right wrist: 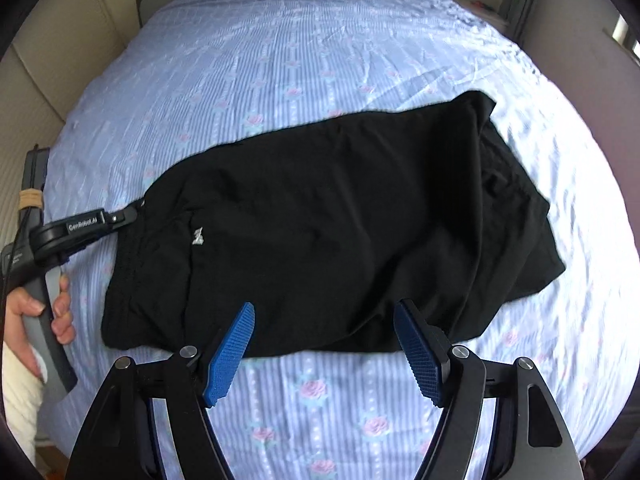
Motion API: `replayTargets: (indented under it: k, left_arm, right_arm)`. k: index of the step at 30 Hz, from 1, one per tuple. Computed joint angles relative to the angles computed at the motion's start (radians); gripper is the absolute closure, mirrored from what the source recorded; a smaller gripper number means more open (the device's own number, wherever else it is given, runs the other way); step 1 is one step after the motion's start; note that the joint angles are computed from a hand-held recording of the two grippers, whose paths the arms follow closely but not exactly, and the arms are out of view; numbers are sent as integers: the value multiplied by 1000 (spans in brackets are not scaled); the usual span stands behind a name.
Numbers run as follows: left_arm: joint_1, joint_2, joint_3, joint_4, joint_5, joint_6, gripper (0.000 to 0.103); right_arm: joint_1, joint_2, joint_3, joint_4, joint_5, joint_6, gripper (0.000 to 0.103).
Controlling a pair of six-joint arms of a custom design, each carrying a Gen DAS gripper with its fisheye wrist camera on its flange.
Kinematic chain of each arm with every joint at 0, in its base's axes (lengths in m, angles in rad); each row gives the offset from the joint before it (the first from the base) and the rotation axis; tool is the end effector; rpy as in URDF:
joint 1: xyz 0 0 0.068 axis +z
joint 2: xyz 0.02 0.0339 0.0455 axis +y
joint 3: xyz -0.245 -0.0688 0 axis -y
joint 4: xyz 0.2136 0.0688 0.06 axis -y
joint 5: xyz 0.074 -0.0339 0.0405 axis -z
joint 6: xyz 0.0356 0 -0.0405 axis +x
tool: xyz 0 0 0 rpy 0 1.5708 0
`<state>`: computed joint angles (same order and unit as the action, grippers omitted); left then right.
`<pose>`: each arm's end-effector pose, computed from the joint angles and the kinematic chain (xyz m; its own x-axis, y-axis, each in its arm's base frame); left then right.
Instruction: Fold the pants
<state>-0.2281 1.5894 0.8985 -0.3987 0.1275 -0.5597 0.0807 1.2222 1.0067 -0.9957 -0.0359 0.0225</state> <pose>0.2698 -0.0673 0.1717 -0.8812 -0.3361 -0.3324 -0.2198 0.9139 -0.3413 0.1956 0.0171 0.2541 -0.9349 -0.0530 -0.3510 -0.0721 0.9965 0.0415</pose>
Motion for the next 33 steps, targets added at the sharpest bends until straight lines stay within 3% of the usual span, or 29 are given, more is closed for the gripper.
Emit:
replayTargets:
  k: [5, 9, 12, 13, 14, 16, 20, 24, 27, 29, 33]
  left_arm:
    - [62, -139, -39, -28, 24, -4, 96]
    - [69, -53, 6, -48, 0, 54, 95]
    - [35, -7, 51, -79, -49, 61, 89]
    - [19, -31, 55, -97, -77, 46, 82]
    - [-27, -86, 64, -132, -157, 35, 71]
    - [-102, -167, 82, -180, -240, 59, 59]
    - [-362, -248, 165, -335, -297, 103, 59]
    - [-639, -152, 248, -374, -354, 11, 59]
    - [-782, -6, 333, -350, -409, -82, 59]
    - [-800, 102, 405, -318, -383, -149, 59]
    - [-816, 278, 568, -323, -401, -267, 59]
  right_arm:
    - [28, 2, 15, -24, -32, 65, 30]
    - [77, 18, 17, 5, -21, 88, 30]
    - [68, 21, 17, 14, -25, 86, 30]
    - [50, 17, 16, 9, -37, 77, 30]
    - [4, 1, 13, -1, -56, 49, 30]
    - [-108, -44, 5, -24, -94, -34, 30]
    - [-436, -75, 19, -56, -174, -304, 30]
    - [-765, 90, 129, 11, -235, -518, 30]
    - [-871, 320, 312, 18, -320, -512, 31]
    - [-869, 483, 438, 25, -313, -480, 40]
    - [-835, 739, 634, -11, -322, -397, 43]
